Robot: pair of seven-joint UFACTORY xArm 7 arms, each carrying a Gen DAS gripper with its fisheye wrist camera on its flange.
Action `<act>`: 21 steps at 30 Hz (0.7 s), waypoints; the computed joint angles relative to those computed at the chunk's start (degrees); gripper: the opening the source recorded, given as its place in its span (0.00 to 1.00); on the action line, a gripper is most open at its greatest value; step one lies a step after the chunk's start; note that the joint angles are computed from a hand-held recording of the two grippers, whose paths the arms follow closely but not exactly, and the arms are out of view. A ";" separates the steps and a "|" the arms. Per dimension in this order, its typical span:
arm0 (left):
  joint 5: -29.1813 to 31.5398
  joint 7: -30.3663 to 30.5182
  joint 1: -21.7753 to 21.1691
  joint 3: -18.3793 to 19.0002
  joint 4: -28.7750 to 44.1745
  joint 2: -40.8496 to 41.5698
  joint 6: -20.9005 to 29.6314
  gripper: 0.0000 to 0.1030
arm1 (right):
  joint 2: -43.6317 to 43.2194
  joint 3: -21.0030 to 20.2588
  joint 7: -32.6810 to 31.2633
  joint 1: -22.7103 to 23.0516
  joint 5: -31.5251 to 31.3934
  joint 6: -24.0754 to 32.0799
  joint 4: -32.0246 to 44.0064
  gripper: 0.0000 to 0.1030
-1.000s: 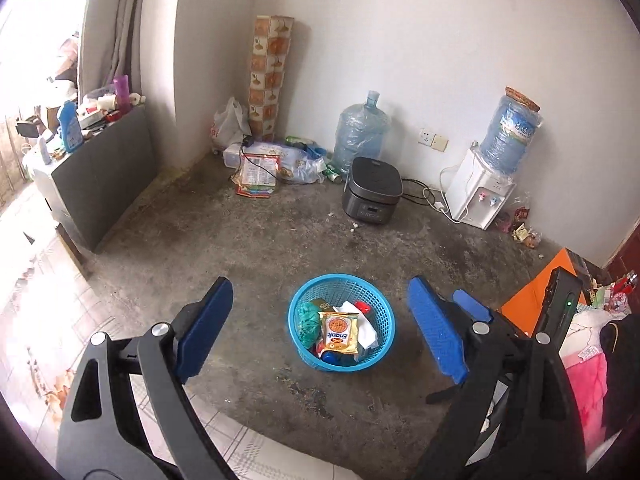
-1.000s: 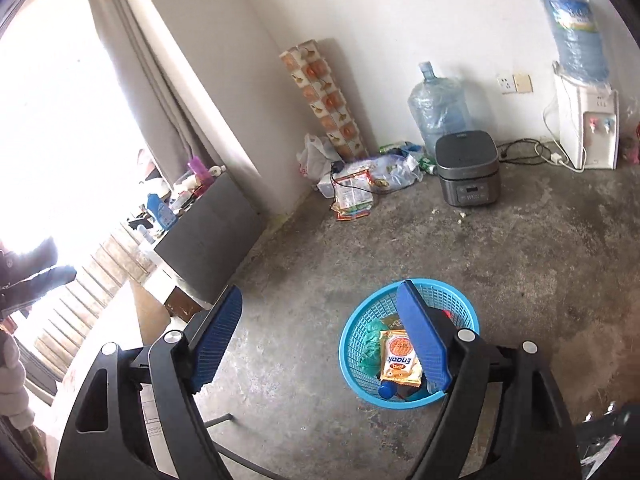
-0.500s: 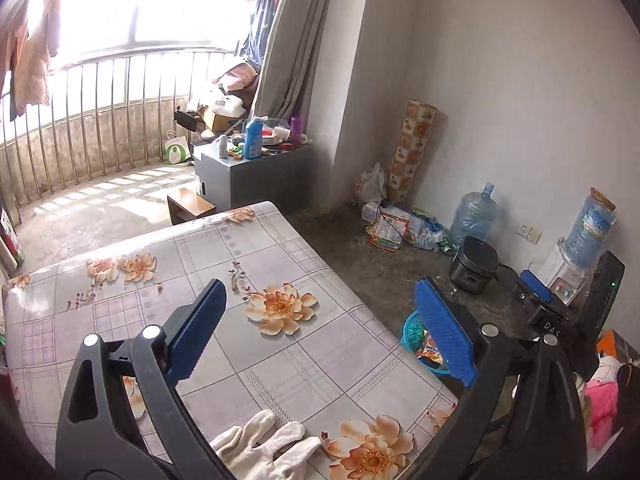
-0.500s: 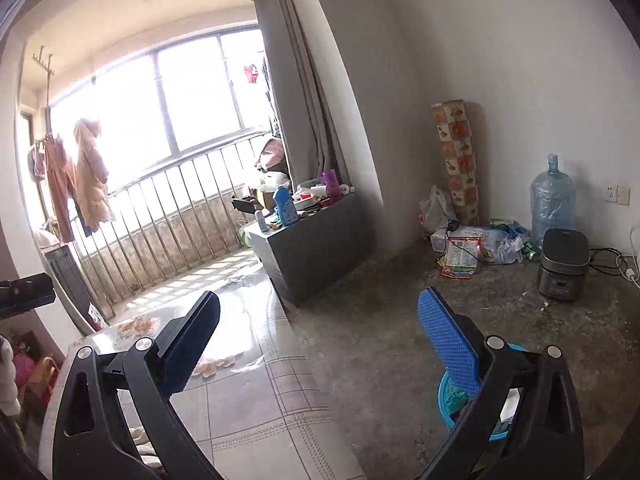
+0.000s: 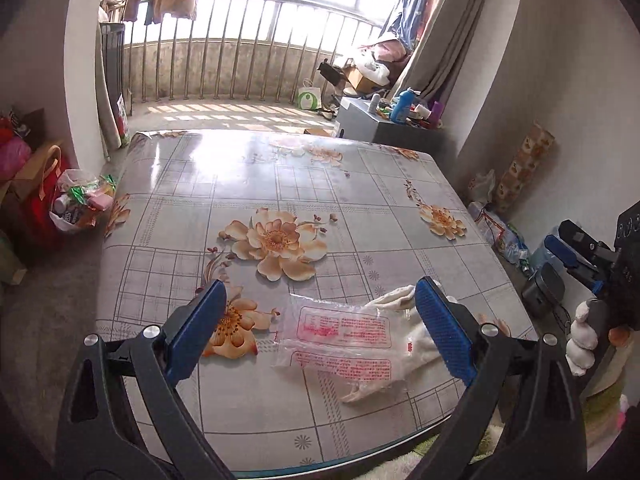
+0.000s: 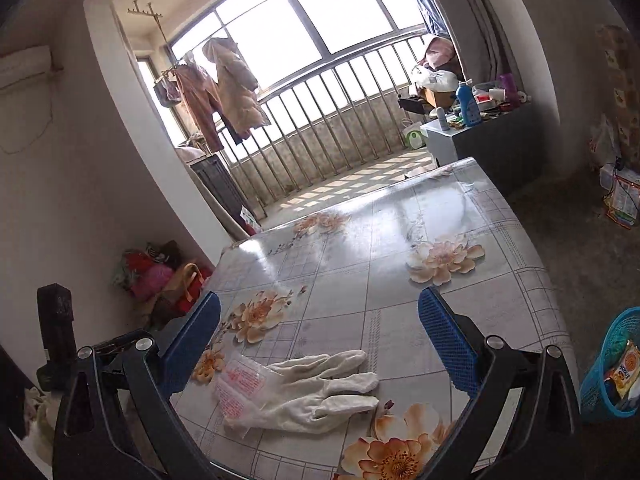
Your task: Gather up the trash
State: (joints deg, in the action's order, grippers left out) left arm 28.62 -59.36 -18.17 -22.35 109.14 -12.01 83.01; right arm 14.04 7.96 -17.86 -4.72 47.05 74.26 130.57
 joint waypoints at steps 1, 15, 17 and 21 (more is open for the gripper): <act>-1.91 -0.93 -0.09 1.23 -3.43 -2.24 -1.43 0.88 | 0.46 0.45 0.41 0.75 -0.56 1.40 0.54 0.93; -18.79 3.03 3.02 6.16 -22.46 -8.88 -20.80 0.41 | 7.69 3.08 9.41 6.47 -7.43 20.05 7.36 0.64; -19.19 4.68 3.11 6.21 -22.49 -8.15 -21.92 0.38 | 8.73 3.27 10.47 6.75 -8.23 21.67 8.40 0.58; -20.16 6.91 3.11 6.59 -22.44 -6.92 -22.32 0.31 | 10.35 3.99 12.56 6.53 -7.96 24.60 10.09 0.51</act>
